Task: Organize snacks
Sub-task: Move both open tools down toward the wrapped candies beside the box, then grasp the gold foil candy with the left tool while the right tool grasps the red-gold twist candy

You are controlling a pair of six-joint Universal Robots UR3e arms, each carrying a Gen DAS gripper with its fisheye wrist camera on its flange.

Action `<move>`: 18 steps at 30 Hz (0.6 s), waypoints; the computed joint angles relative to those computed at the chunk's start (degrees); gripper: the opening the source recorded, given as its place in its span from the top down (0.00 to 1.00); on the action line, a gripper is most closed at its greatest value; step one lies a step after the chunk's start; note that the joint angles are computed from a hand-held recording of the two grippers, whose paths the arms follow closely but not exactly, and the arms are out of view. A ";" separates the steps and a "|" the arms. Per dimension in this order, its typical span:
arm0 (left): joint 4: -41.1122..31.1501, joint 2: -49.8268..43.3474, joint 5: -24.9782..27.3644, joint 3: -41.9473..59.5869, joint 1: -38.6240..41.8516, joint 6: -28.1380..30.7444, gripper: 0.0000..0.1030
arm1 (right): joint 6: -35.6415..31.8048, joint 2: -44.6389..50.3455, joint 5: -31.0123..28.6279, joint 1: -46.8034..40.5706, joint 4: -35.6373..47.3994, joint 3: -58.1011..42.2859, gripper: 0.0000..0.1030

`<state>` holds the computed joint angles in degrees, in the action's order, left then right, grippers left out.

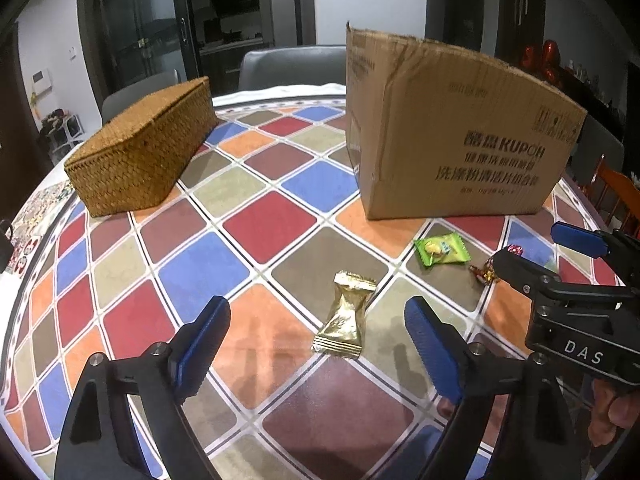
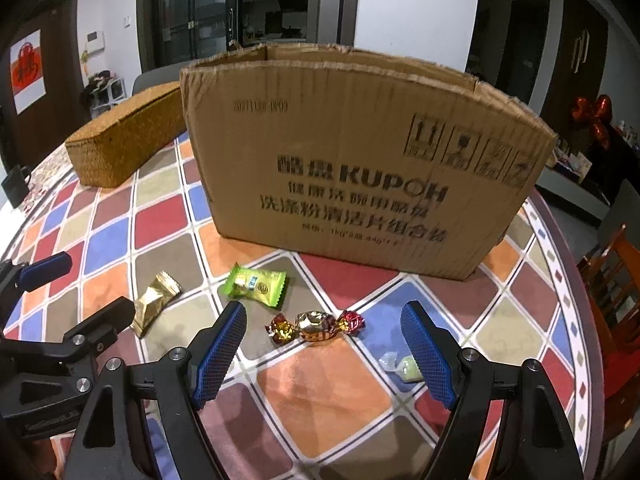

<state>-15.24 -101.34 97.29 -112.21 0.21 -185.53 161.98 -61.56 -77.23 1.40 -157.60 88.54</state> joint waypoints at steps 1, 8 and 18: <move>0.14 -0.46 -0.23 0.06 0.12 0.06 0.16 | 0.12 0.71 -0.16 0.08 0.20 -0.44 0.22; 0.76 -3.35 -1.18 0.68 0.41 0.26 0.22 | 0.32 3.87 -0.90 0.59 1.24 -2.41 0.22; 0.57 -6.49 -2.35 2.69 0.46 0.36 0.36 | 1.30 7.56 -1.67 0.91 2.84 -6.02 0.22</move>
